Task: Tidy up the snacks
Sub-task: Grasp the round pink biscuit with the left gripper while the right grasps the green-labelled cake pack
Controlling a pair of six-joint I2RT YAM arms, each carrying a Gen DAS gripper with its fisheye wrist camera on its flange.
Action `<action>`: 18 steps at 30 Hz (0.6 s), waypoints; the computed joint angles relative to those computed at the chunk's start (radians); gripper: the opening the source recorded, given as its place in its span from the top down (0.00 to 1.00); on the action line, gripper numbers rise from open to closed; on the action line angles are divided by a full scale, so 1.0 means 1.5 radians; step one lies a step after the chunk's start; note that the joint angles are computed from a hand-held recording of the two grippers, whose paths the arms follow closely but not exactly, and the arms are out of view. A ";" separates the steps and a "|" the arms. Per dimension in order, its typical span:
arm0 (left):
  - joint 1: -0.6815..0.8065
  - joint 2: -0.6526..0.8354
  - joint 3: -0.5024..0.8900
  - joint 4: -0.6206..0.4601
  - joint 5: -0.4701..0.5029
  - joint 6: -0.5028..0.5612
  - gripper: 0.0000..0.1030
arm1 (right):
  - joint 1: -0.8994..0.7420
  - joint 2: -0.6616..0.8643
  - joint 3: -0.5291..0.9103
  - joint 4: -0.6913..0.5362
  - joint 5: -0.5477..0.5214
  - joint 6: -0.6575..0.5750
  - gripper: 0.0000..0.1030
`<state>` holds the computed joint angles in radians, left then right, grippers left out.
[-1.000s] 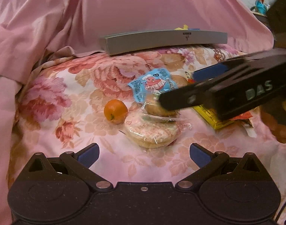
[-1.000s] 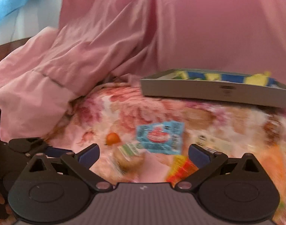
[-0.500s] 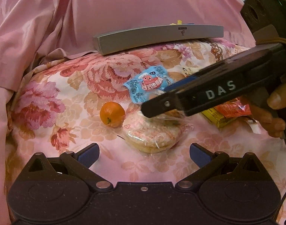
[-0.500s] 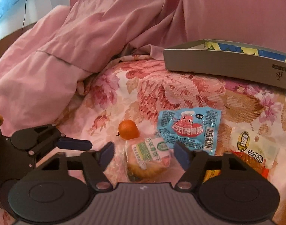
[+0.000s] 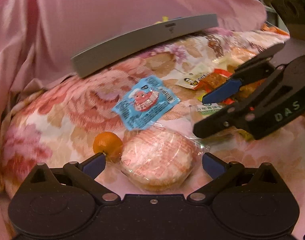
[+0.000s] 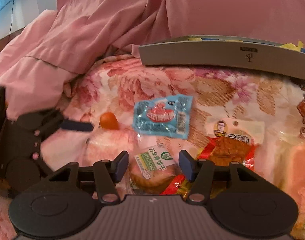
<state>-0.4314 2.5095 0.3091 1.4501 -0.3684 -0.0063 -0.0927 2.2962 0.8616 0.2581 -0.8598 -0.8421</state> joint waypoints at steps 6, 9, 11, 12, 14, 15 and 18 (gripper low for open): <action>0.025 -0.006 -0.004 0.014 0.048 0.094 0.06 | -0.016 -0.009 0.001 -0.031 0.005 -0.076 0.41; 0.023 -0.007 -0.007 0.022 0.058 0.125 0.09 | -0.027 -0.009 0.011 -0.055 0.001 -0.105 0.41; 0.021 -0.009 -0.005 0.023 0.063 0.151 0.09 | -0.030 -0.009 0.014 -0.060 -0.001 -0.106 0.41; 0.021 -0.011 -0.005 0.023 0.069 0.164 0.09 | -0.030 -0.010 0.015 -0.061 -0.001 -0.103 0.41; 0.026 -0.023 0.000 0.001 0.087 0.192 0.09 | -0.031 -0.015 0.013 -0.061 0.004 -0.105 0.41; 0.027 -0.032 0.007 -0.016 0.091 0.206 0.07 | -0.032 -0.017 0.012 -0.059 0.005 -0.107 0.41; 0.036 -0.052 0.028 -0.061 0.105 0.232 0.06 | -0.040 -0.023 0.004 -0.045 0.016 -0.114 0.40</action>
<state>-0.3770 2.4321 0.3506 1.3580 -0.2117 0.3422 -0.1533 2.2619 0.8671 0.1909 -0.8357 -1.0124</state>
